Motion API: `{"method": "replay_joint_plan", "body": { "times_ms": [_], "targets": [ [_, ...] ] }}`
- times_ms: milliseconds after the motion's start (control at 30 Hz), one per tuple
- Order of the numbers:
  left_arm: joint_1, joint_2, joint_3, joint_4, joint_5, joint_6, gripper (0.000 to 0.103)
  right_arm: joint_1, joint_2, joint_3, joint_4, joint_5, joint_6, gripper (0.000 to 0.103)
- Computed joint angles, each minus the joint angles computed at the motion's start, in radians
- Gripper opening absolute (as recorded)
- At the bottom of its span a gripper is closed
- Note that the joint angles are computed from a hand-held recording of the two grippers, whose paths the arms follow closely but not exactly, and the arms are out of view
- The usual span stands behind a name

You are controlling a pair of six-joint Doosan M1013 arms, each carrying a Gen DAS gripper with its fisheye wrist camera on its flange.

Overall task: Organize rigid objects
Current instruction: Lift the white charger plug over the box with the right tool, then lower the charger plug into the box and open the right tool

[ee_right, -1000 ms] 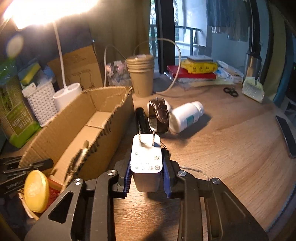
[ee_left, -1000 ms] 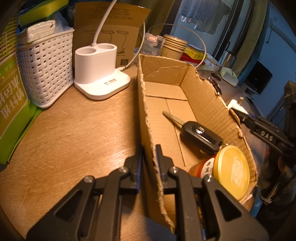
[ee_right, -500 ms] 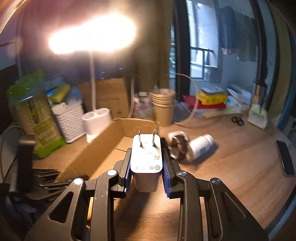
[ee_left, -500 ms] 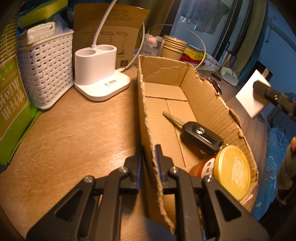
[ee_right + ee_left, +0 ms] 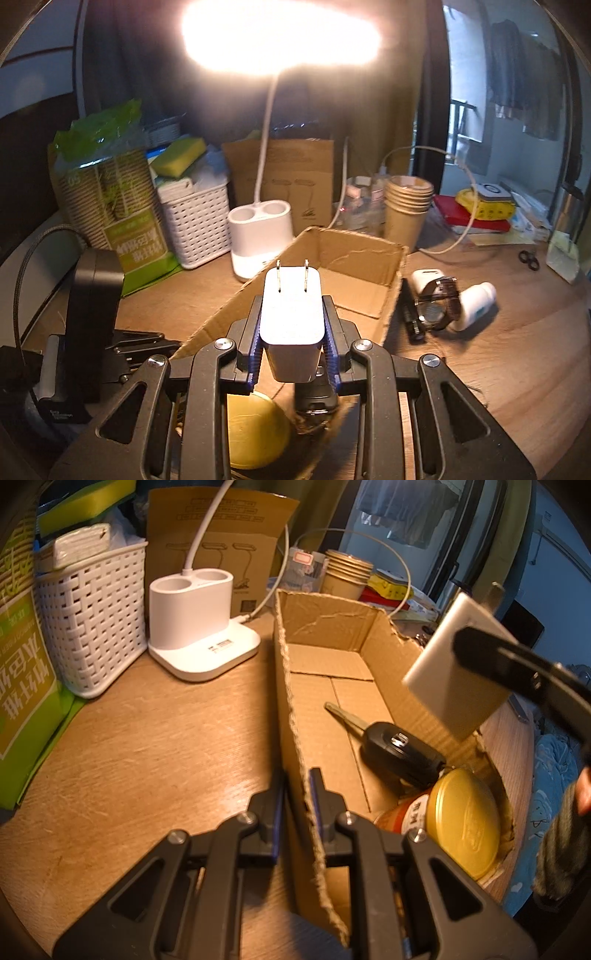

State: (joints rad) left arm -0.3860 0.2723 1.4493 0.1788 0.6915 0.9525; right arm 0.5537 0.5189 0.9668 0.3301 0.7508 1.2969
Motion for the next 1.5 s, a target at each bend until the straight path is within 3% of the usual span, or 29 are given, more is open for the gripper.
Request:
{"method": "replay_joint_plan", "body": {
  "times_ms": [933, 1233, 1500],
  "targets": [
    [-0.002, -0.001, 0.000, 0.006, 0.004, -0.002, 0.014, 0.032, 0.097, -0.127, -0.067, 0.215, 0.012, 0.029],
    [-0.001, -0.001, 0.000, 0.002, 0.004, 0.000, 0.014, 0.024, 0.085, -0.114, -0.032, 0.202, 0.005, 0.030],
    [0.000, -0.001, 0.000, 0.000, 0.005, 0.000, 0.014, 0.004, 0.042, -0.054, 0.008, 0.112, -0.003, 0.034]
  ]
}}
